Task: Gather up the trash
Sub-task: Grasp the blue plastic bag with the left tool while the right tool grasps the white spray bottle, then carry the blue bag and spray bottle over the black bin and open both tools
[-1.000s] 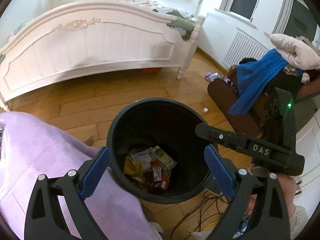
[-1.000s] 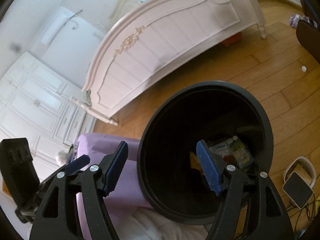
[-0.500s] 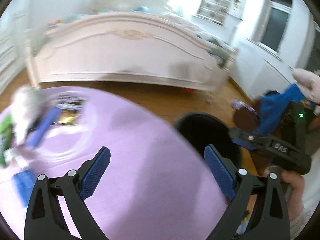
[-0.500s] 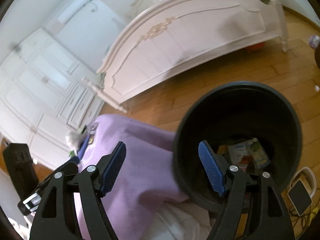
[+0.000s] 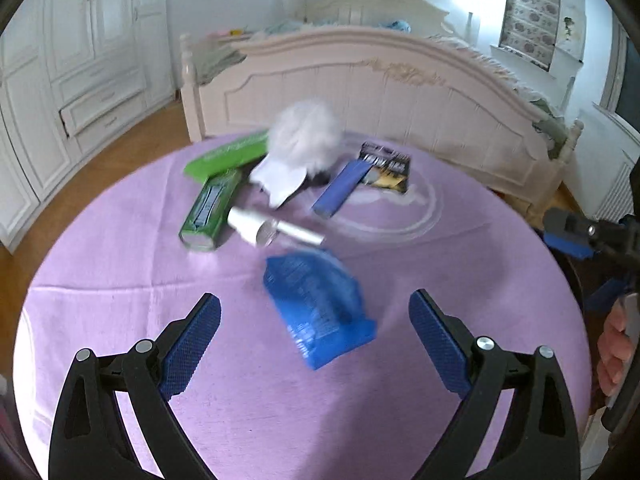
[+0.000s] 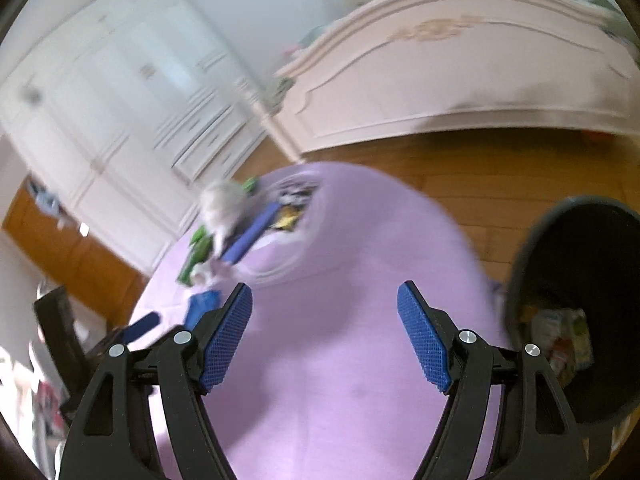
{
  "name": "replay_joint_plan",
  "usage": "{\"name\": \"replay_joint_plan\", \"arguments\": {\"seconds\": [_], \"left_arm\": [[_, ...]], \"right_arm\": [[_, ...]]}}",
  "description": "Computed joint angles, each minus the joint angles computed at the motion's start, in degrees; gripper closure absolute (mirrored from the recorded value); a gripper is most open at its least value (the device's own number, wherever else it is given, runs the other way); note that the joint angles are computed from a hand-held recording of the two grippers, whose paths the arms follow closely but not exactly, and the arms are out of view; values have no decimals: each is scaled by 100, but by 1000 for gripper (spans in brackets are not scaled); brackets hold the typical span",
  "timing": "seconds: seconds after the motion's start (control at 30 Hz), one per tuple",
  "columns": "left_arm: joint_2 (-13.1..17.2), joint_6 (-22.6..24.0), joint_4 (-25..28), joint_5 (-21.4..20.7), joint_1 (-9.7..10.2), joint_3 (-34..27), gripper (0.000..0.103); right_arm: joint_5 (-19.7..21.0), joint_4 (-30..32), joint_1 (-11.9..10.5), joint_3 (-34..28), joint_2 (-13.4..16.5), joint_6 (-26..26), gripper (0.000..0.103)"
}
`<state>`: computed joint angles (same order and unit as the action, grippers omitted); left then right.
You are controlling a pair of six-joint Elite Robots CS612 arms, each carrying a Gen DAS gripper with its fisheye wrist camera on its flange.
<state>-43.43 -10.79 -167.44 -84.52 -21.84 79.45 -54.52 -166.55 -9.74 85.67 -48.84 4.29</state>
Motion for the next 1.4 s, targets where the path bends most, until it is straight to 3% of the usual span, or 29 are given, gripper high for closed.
{"name": "replay_joint_plan", "arguments": {"seconds": [0.13,0.17,0.27,0.33,0.43,0.73,0.93,1.07,1.2,1.4], "left_arm": [[98,29,224,-253,73,-158,13],[111,14,348,-290,97,-185,27],[85,100,284,-282,148,-123,46],[56,106,245,-459,199,-74,53],[33,104,108,-797,316,2,55],[-76,6,-121,-1079,521,253,57],[-124,-229,-284,-1209,621,371,57],[-142,-183,-378,-1172,597,418,57],[-113,-159,-440,-1182,590,381,57],[-126,-167,-469,-1078,539,366,57]], "right_arm": [[39,380,201,-297,56,-544,28],[37,476,236,-356,63,-667,28],[-5,902,389,-608,121,-1262,30],[-87,1279,510,-836,188,-1672,36],[-204,1578,677,-1117,311,-2050,42],[-767,2494,1131,-2065,838,-2938,53],[-1118,2670,1291,-2396,1049,-3138,61],[-1204,2631,1317,-2470,1102,-3075,78],[-1166,2422,1252,-2350,1069,-2857,78],[-654,1882,1032,-1874,818,-2341,79]]}}
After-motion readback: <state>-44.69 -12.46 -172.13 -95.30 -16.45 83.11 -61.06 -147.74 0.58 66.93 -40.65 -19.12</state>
